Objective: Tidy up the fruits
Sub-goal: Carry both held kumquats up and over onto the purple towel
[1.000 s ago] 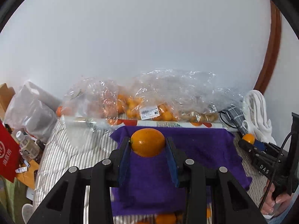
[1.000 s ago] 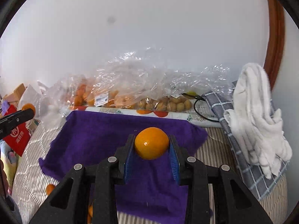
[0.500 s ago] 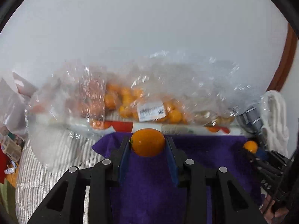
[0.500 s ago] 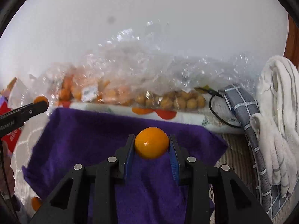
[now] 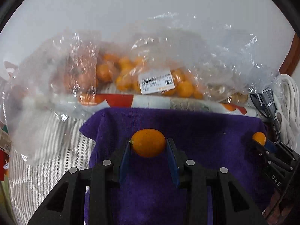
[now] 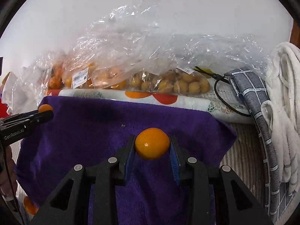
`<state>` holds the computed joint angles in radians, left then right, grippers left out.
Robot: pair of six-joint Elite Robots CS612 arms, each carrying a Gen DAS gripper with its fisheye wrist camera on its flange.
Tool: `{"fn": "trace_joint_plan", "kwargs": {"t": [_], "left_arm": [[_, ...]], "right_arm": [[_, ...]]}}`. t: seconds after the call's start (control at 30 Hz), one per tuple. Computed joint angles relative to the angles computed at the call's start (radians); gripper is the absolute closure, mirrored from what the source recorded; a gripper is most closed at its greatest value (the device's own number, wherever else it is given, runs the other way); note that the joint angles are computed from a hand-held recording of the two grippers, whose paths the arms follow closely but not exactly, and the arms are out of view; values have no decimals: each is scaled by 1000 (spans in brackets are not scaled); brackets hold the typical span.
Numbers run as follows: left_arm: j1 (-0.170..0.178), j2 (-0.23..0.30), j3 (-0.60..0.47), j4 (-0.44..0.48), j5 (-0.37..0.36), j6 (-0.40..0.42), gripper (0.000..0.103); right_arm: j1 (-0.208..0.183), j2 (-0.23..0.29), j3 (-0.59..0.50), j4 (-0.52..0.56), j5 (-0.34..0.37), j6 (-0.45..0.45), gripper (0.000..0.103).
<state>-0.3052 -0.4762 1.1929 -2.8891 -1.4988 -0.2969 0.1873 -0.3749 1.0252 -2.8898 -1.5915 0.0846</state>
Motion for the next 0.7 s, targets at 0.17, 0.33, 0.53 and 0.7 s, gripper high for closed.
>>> {"fn": "trace_joint_plan", "kwargs": {"t": [0.17,0.33,0.53,0.7], "left_arm": [[-1,2,1,12,-1,9,67],[-7,5,-1,29,4,16,67],[-12,6,-6,50,20,28,67],[-10,12,-25,80,18,31,67]], "right_arm": [[-2,5,-14,49,-8,8,68],[-4,5,-15,67,-6,10,68],[-3,13,-28,93,-8,3,68],[-1,16,-30,88,-9,-2,60]]}}
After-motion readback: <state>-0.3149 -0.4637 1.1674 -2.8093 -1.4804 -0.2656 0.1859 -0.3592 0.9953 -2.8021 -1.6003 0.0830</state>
